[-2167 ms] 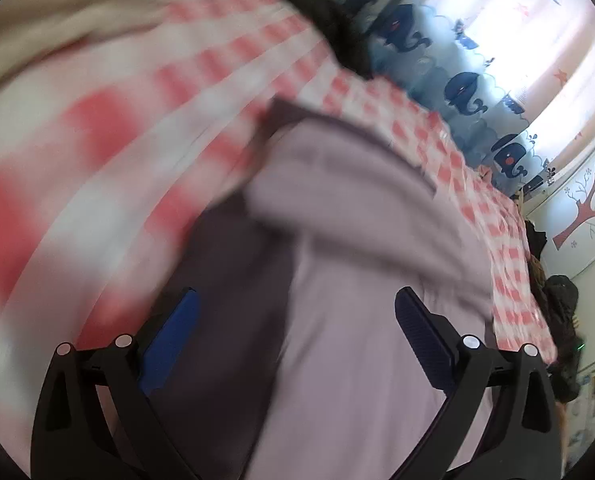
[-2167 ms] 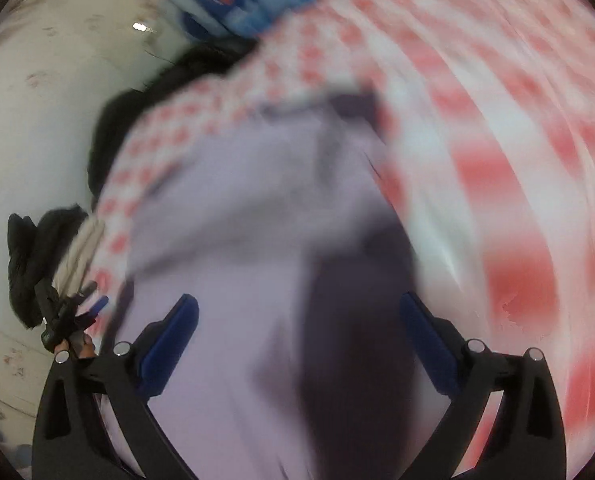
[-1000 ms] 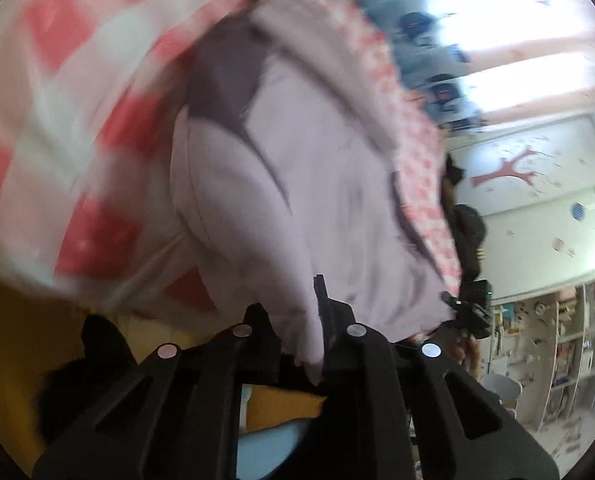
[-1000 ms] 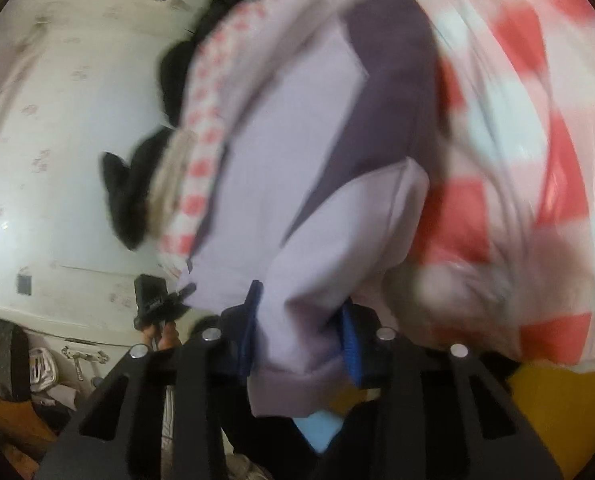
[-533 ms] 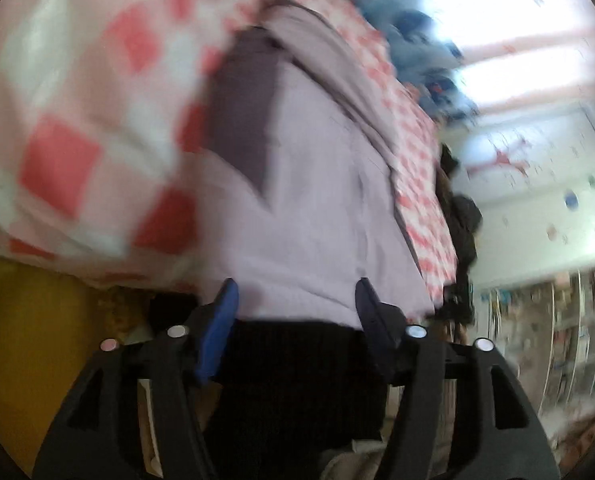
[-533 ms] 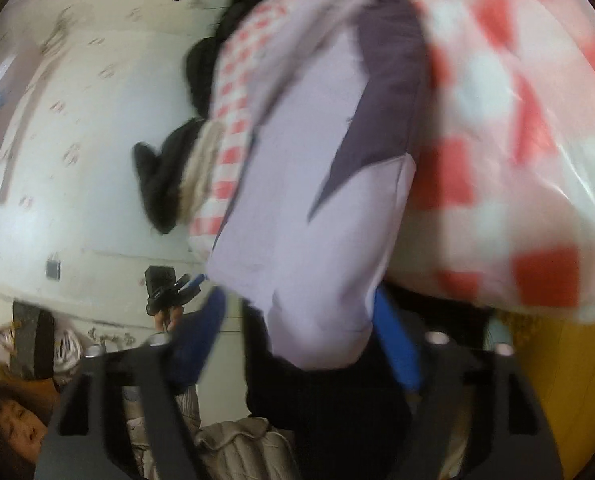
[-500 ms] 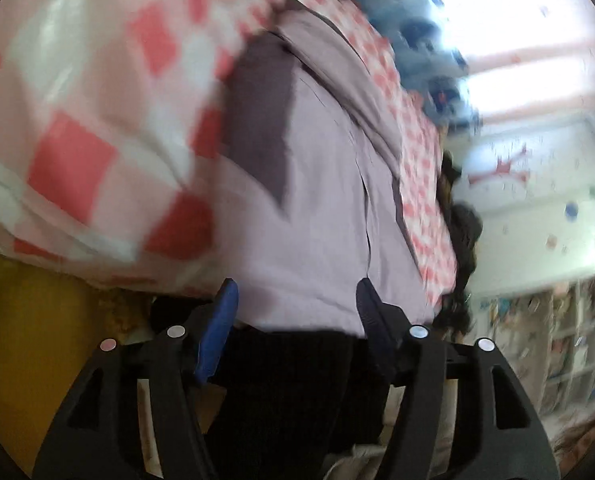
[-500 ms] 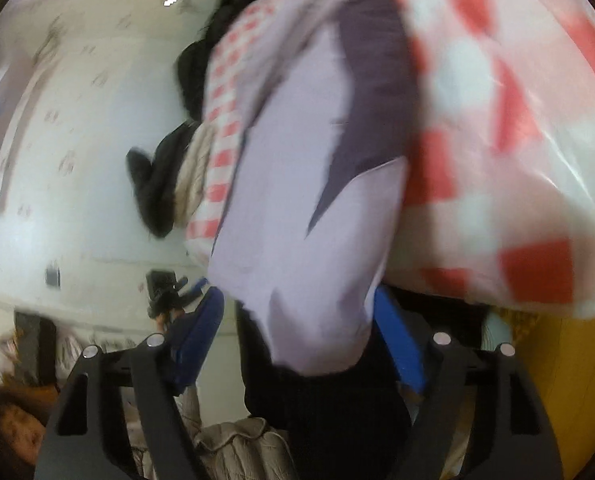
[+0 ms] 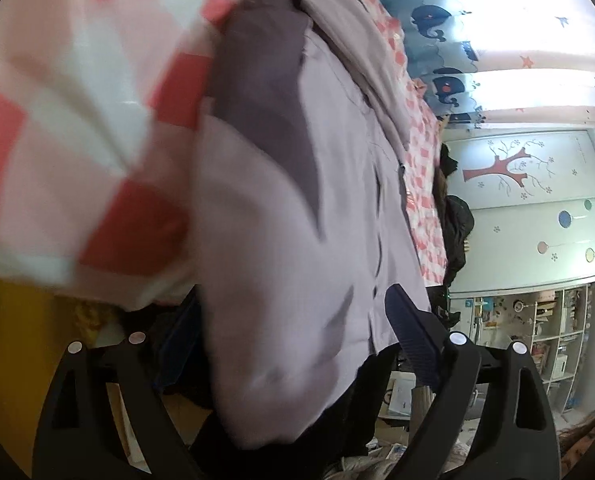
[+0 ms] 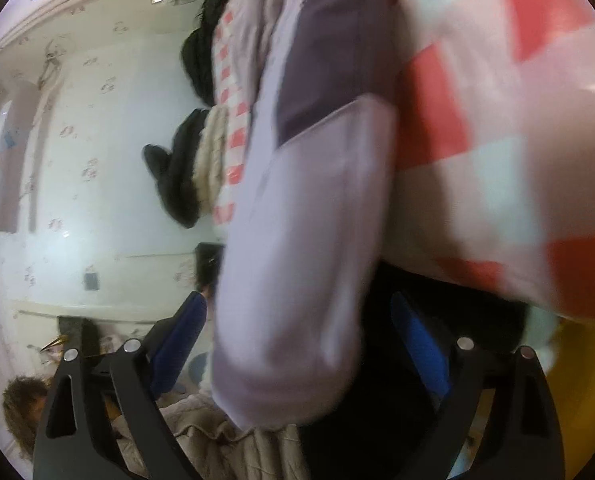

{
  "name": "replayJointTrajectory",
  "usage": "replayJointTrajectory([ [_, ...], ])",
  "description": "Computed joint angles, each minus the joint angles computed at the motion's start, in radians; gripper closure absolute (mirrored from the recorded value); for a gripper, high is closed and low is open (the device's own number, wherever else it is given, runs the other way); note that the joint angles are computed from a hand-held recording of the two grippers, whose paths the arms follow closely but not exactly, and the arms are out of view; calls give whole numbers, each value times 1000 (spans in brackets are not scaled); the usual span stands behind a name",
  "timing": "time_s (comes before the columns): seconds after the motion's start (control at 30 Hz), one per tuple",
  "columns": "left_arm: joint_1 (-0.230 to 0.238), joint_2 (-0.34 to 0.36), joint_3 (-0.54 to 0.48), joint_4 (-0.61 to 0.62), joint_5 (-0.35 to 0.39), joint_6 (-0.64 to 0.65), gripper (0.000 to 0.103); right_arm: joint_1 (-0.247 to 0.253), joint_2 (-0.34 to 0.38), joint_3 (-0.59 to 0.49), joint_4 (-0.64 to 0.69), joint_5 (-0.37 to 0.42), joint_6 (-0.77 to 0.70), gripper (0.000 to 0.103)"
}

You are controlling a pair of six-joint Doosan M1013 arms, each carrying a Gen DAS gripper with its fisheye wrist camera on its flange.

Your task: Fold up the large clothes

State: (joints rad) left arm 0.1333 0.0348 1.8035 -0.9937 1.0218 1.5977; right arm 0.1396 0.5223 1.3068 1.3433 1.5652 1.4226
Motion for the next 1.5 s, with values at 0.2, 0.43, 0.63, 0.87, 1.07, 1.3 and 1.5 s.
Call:
replayJointTrajectory([
  [0.2,-64,14,-29,98,-46,-75,83,0,-22,29,50,-77,-67,19],
  [0.43,-96,-29,-71,112,-125,-119,93,16,-78,39,26,-185,-101,69],
  [0.63,-97,-106,-90,51,-121,-64,93,9,-140,28,71,-170,-175,70],
  [0.87,-16,-127,16,36,103,18,46,-16,-161,113,-35,-14,-122,23],
  [1.07,41,-120,122,-130,52,106,23,-19,-143,218,27,9,-107,14],
  [1.3,-35,-81,85,-74,58,99,19,4,-140,240,130,-22,-173,10],
  [1.5,-48,-112,102,8,-12,53,82,25,-153,243,126,-82,-241,44],
])
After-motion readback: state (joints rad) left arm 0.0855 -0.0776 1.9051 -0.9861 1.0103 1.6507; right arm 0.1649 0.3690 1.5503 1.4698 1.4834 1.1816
